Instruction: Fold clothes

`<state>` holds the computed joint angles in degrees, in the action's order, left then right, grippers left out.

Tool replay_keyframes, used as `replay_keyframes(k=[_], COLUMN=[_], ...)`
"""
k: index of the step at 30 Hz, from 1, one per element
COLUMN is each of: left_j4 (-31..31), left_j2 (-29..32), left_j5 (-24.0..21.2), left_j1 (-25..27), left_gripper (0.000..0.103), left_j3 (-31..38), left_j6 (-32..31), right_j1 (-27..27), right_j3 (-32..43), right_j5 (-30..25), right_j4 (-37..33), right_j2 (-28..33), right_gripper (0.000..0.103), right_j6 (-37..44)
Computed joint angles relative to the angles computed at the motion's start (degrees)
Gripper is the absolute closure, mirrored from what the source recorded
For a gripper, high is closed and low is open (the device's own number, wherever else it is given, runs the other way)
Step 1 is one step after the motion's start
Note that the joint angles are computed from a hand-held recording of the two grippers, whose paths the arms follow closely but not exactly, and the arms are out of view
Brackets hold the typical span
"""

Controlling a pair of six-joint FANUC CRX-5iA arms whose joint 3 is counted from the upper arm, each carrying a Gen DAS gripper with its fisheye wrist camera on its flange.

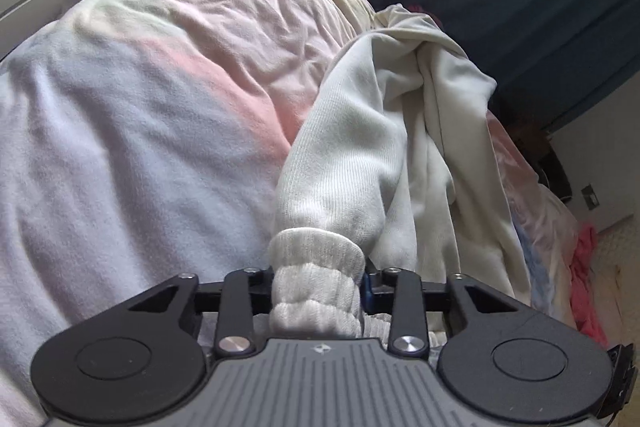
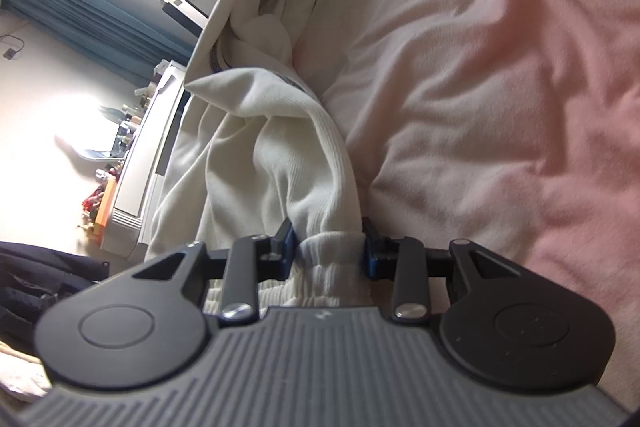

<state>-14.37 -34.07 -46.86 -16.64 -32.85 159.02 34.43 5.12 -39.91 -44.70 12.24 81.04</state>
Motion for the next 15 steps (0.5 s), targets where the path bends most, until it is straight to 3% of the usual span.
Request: replay_keyframes(k=[4,6,9,11,15], left_j4=[-11.3,-15.5,-16.1,-11.6,-9.9], left_j2=[1.3,2.0,2.6,4.3,11.1], left_j5=[-7.6,-11.6,-13.9,-14.7,-17.7], left_j1=[-5.7,-6.1,0.3,8.6,18.8], left_gripper=[0.084,0.085,0.086,0.087,0.088], left_j3=[6.7,10.5,15.3,19.1,28.7], left_j6=[7.8,7.1,-0.2,-9.7,-22.0], right_j1=[0.7,1.1,1.9,2.6,8.6], right_j3=[-1.0,-0.6,0.7,2.8,11.0], right_j5=[0.8,-0.9,-3.4,-3.9,-1.2], right_j4=[-3.5,-7.1,-13.4,-18.9,-19.6], right_j2=[-1.0,-1.4,-1.2,0.3,5.9], right_gripper=[0.077,0.079,0.080,0.080,0.081], right_j6=[-1.1,0.9,5.2,7.9,7.7])
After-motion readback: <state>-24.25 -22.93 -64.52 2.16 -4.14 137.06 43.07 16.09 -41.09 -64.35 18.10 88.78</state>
